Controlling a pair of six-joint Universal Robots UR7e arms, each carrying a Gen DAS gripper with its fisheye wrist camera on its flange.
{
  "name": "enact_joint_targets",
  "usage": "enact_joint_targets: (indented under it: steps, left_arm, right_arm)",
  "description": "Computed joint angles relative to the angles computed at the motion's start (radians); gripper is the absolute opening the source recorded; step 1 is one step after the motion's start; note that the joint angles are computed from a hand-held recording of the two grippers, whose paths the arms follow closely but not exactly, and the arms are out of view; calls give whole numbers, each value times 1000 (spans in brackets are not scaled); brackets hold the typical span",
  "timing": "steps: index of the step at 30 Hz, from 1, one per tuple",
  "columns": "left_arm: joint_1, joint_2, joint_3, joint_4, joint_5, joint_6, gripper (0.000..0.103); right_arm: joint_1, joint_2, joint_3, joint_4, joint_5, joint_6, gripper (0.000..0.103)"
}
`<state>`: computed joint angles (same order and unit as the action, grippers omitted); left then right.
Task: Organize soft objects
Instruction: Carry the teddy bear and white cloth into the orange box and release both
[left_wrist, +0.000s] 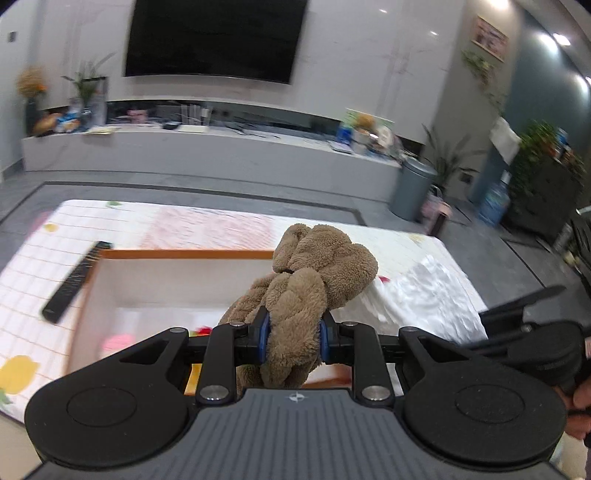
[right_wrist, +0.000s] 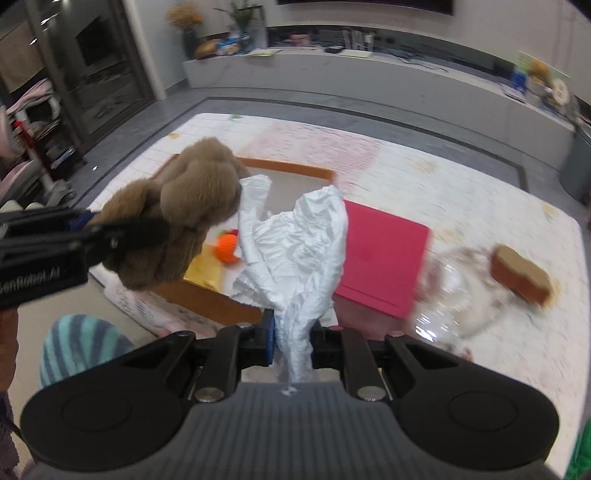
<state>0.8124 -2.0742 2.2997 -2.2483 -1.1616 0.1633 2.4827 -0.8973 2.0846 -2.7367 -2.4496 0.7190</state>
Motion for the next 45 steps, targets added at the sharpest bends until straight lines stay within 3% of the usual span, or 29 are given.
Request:
enact_joint_targets:
  steps: [6,9,20,31,45]
  left_arm:
    - [109,81,-51,-62,-7,20,28]
    - [194,128,-95,-59,-44,37,28]
    - [350,267,-160,-51,-97,29,28]
    - [399,382,-188,-44,-97,17,28]
    - [407,415,-182,-37,-57,29,32]
  right_arm:
    - [-39,107,-127,-25,46,-105,14]
    - [-69,143,-177,-28,90,-127,14]
    - [-180,262,-321,85,99,-115,14]
    - [-252,324,-387,214,84,-114,14]
    - [-281,389,-439,277,80,-187,18]
